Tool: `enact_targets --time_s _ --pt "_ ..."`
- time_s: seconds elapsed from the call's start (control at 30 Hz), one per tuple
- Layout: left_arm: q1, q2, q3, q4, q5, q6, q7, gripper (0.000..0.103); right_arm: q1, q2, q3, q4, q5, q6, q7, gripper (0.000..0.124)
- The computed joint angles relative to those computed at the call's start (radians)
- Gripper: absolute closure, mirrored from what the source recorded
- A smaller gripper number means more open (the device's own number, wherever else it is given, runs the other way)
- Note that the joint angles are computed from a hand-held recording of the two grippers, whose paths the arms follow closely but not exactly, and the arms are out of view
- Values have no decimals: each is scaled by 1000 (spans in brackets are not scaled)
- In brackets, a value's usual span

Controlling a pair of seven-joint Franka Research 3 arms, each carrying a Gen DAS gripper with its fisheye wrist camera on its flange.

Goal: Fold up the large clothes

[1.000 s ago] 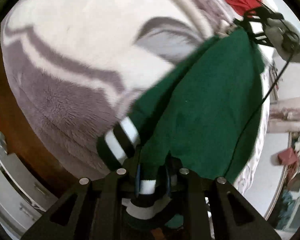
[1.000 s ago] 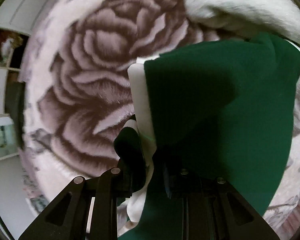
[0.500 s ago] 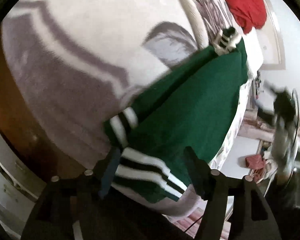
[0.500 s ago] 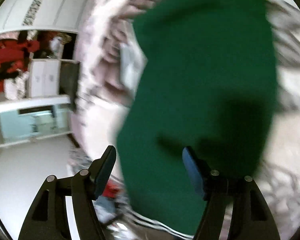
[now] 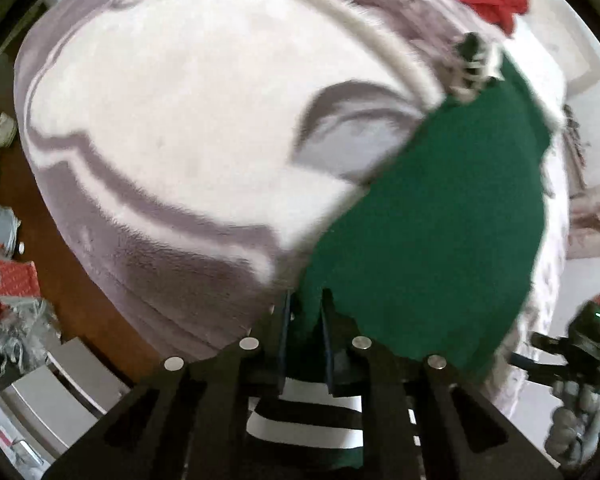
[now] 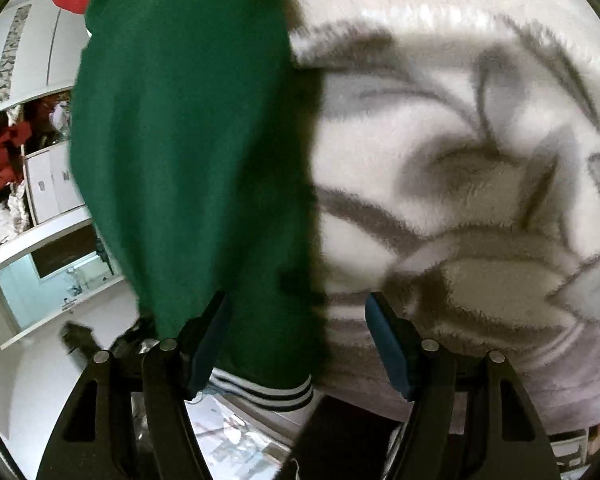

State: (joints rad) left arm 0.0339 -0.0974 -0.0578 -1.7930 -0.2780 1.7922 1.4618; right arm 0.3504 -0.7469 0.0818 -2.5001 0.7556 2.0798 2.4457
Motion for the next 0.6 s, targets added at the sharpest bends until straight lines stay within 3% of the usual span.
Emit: enact_targets --time_s 0.1,0.2,0.3,0.37,0.4,0.43,0.5,0.6 --pt "-3 53 -9 75 7 -66 -19 90 -17 38 -19 85 -53 -15 -33 53" --pt "-9 109 -25 196 31 -193 0 86 55 134 -101 219 -179 8 -50 53" --pt "-12 150 -41 298 49 -271 22 78 -72 319 -36 426 -174 0 -160 53" --pt "-4 197 -44 389 29 -313 40 59 -59 487 -53 600 -213 -24 -193 53" --pt "-1 224 -46 432 30 -325 33 35 -68 575 -48 688 -227 -22 -229 54" --pt "9 237 -46 456 23 -327 35 23 -49 662 -63 770 -248 -19 -235 58" --pt "17 295 -54 540 14 -320 37 23 -63 835 -58 942 -222 -68 -286 70" --pt "3 424 -84 715 66 -331 79 23 -145 1086 82 1204 -337 -217 -250 69"
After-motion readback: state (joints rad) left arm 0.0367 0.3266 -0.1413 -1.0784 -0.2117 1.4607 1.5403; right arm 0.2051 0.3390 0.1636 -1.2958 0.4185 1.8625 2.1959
